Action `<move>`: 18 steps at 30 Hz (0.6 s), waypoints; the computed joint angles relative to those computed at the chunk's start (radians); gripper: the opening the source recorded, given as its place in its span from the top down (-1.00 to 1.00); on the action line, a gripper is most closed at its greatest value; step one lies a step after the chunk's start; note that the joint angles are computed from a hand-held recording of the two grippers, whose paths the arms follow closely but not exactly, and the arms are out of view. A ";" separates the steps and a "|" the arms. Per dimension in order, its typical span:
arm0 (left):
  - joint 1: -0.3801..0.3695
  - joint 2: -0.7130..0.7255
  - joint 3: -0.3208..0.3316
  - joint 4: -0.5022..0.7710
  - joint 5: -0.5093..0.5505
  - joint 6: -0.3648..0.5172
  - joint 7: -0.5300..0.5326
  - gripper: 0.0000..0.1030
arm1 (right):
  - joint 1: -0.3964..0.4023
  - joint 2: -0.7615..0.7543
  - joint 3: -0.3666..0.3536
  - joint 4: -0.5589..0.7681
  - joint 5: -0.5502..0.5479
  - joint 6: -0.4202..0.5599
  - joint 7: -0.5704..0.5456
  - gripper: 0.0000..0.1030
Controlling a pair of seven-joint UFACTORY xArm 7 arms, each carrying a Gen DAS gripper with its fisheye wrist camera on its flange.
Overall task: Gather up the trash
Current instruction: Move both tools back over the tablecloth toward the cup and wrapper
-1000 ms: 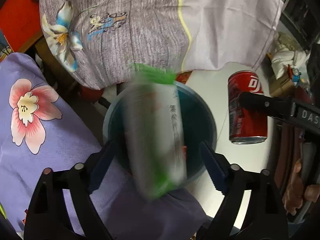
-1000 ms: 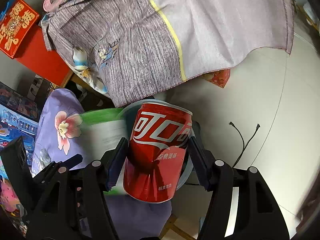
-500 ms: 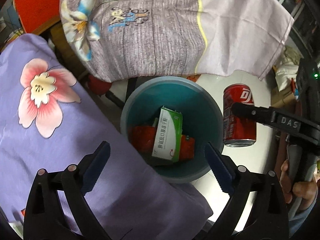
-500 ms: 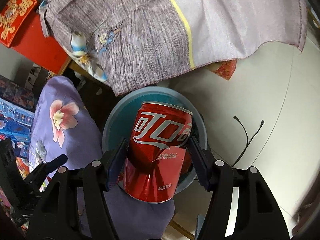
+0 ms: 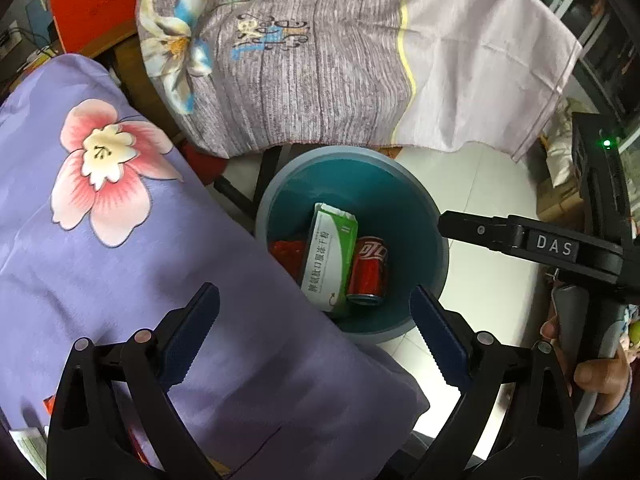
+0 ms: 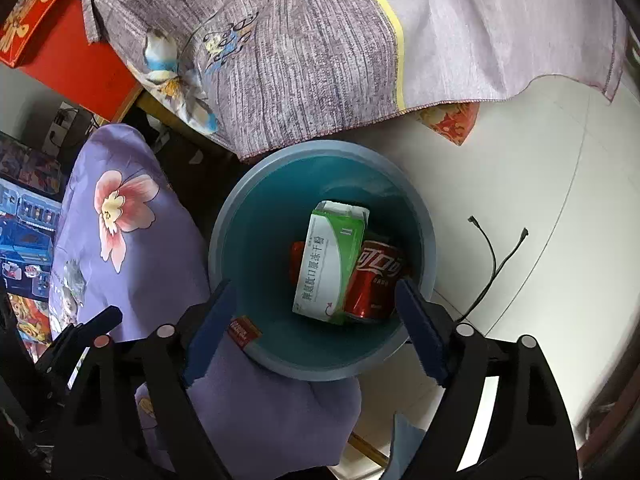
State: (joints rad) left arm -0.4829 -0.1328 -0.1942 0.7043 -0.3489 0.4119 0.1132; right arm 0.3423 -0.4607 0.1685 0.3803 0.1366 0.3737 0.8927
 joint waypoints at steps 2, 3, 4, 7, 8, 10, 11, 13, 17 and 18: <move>0.000 -0.029 0.009 -0.023 -0.016 -0.001 0.015 -0.89 | -0.006 0.000 0.019 0.010 -0.009 0.014 0.025 -0.60; -0.001 -0.040 0.014 -0.030 -0.021 0.000 0.020 -0.90 | -0.011 -0.001 0.032 0.017 -0.019 0.022 0.041 -0.60; -0.001 -0.055 0.019 -0.041 -0.028 0.001 0.027 -0.90 | -0.013 -0.002 0.038 0.022 -0.028 0.029 0.050 -0.60; -0.002 -0.099 0.039 -0.072 -0.046 0.006 0.046 -0.90 | -0.015 0.000 0.068 0.045 -0.059 0.047 0.088 -0.60; -0.004 -0.114 0.049 -0.082 -0.058 0.011 0.058 -0.90 | -0.012 0.004 0.078 0.056 -0.069 0.056 0.101 -0.60; -0.006 -0.150 0.068 -0.105 -0.079 0.017 0.078 -0.90 | -0.005 0.011 0.094 0.078 -0.088 0.071 0.123 -0.60; -0.005 -0.165 0.073 -0.115 -0.081 0.017 0.081 -0.90 | -0.001 0.013 0.101 0.088 -0.097 0.080 0.132 -0.60; 0.000 -0.213 0.088 -0.146 -0.085 0.017 0.090 -0.91 | 0.002 0.021 0.120 0.114 -0.123 0.097 0.156 -0.60; 0.009 -0.297 0.114 -0.198 -0.077 0.018 0.094 -0.91 | 0.014 0.053 0.158 0.183 -0.182 0.137 0.202 -0.61; 0.014 -0.315 0.119 -0.208 -0.071 0.019 0.091 -0.92 | 0.020 0.060 0.161 0.197 -0.192 0.143 0.209 -0.65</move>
State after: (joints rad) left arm -0.4691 -0.4477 -0.0757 0.4961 -0.4197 0.4305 0.2041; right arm 0.3625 -0.4005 0.3296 0.5774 -0.0553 0.5170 1.1014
